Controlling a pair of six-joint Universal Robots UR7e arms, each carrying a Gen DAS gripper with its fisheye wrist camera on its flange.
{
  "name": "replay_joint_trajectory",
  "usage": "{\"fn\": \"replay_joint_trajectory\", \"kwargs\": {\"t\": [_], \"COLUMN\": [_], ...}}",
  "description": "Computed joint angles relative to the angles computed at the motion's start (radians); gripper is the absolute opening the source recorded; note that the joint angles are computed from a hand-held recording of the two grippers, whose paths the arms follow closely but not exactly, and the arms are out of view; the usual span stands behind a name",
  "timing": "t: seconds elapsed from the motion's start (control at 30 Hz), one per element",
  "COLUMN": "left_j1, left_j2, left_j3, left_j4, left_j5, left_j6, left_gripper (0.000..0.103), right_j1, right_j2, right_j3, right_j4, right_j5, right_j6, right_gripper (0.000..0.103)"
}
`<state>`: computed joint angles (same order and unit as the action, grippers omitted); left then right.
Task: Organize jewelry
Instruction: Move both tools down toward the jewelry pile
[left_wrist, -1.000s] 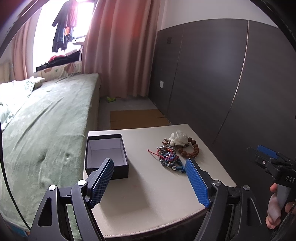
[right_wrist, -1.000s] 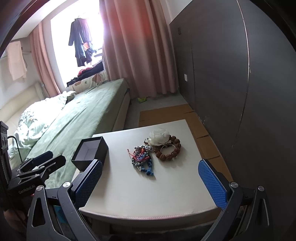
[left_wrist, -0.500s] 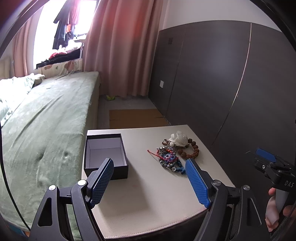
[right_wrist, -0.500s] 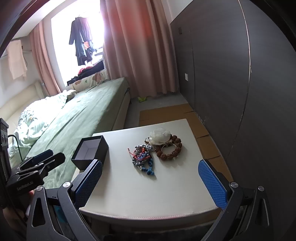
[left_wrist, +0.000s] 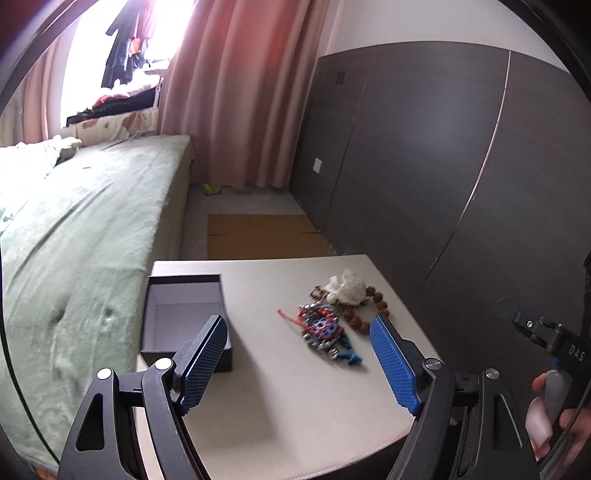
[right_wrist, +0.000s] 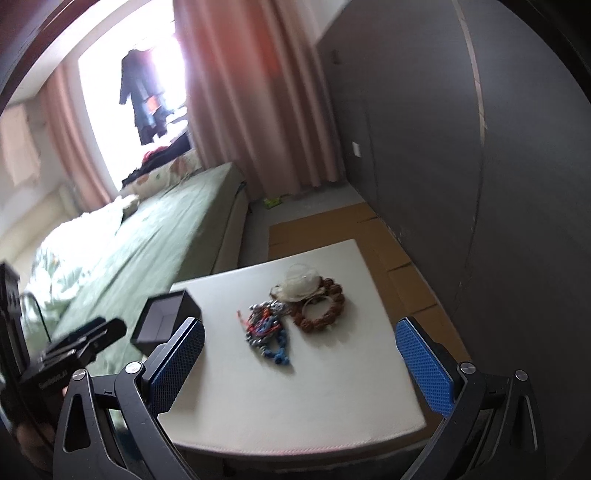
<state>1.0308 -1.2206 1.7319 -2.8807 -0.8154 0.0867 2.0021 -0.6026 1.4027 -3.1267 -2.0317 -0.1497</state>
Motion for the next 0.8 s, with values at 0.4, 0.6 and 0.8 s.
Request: {"fn": "replay_joint_trajectory", "kwargs": {"t": [0.4,0.6,0.8], "left_j1": [0.033,0.076,0.113], "left_j2": [0.144,0.239,0.332], "left_j3": [-0.212,-0.365,-0.516], "left_j4": [0.223,0.417,0.560], "left_j5": [-0.027,-0.032,-0.049], "left_j6": [-0.068,-0.161,-0.237], "left_gripper": [0.063,0.050,0.049], "right_j1": [-0.063,-0.090,-0.114], "right_j2": [0.012,0.040,0.070], "right_j3": [-0.097,-0.159,-0.220], "right_j4": [0.109,0.199,0.259], "right_j5": [0.032,0.029,0.049], "right_j6": [0.118,0.183,0.239], "right_gripper": [0.103,0.102,0.101]}}
